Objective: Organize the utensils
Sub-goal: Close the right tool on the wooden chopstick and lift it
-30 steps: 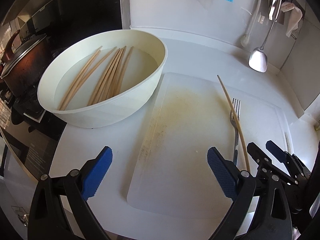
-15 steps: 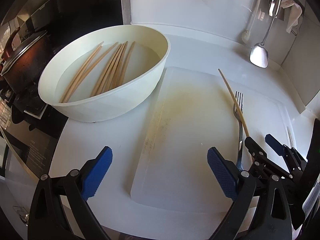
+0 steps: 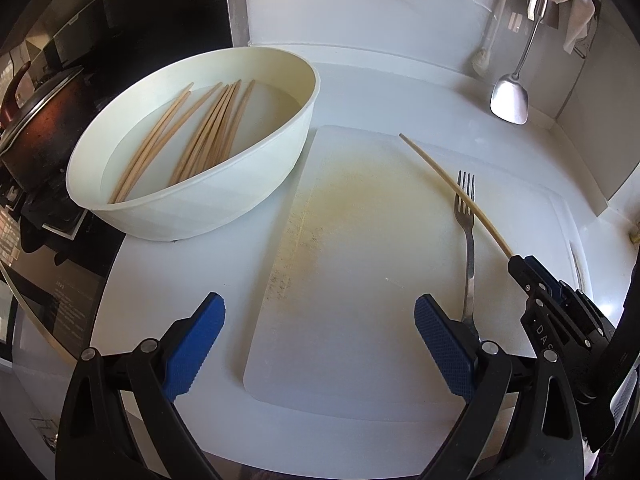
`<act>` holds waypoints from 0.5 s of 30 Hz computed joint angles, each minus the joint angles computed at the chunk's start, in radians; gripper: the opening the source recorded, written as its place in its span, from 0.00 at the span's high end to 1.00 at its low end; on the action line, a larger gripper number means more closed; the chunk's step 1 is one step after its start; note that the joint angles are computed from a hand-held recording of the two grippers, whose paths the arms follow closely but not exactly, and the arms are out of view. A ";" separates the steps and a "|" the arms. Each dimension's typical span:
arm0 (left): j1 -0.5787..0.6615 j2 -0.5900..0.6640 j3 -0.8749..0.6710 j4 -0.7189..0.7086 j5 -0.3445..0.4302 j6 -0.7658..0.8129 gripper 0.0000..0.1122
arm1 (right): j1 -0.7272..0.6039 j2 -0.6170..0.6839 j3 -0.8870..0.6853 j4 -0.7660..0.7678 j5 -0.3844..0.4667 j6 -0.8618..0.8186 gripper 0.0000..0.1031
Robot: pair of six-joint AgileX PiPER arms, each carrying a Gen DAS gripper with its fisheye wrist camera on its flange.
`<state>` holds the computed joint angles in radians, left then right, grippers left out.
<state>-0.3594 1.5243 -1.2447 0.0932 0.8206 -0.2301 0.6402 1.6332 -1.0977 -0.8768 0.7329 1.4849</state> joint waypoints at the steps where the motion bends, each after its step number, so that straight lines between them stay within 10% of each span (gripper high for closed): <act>1: -0.003 0.000 0.001 0.002 -0.001 0.000 0.16 | -0.002 -0.006 0.006 -0.004 -0.002 0.012 0.82; 15: -0.087 0.038 -0.010 0.021 -0.032 -0.036 0.16 | -0.014 -0.097 0.097 -0.030 0.053 0.185 0.83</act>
